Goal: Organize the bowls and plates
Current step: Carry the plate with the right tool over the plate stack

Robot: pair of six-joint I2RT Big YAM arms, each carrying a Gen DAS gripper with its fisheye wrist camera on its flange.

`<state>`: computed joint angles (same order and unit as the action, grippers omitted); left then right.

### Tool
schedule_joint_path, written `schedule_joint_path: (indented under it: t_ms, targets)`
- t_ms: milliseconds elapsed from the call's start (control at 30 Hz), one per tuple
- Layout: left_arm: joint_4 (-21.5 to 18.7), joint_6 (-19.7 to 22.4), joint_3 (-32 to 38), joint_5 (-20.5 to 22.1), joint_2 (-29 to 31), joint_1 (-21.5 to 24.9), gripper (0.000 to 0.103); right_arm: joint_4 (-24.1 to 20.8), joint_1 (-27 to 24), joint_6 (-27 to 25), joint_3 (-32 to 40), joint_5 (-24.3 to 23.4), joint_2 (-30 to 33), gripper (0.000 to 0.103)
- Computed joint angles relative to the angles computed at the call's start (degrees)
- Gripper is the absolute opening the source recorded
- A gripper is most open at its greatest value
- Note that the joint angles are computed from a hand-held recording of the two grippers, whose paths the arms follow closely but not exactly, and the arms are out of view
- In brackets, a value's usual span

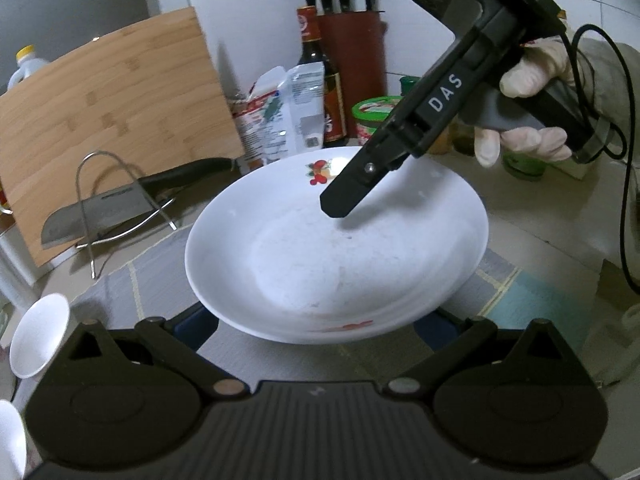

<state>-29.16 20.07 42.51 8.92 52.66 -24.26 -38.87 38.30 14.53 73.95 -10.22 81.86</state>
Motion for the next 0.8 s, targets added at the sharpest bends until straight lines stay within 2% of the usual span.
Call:
schedule_joint_path:
  t_ms: [167,467,800]
  targets:
    - [0.80,-0.03,0.82,0.26,1.76,-1.45,0.102,0.28,-0.99,0.51,-1.94,0.46,-1.80,0.094]
    - [1.29,1.59,2.84,3.17,5.76,-1.61,0.102,-0.05,-2.99,1.50,-5.42,1.08,-4.68,0.094]
    - [1.09,2.74,4.50,4.52,9.97,-2.73,0.102,-0.59,-4.69,2.60,-7.58,1.19,-5.68,0.094]
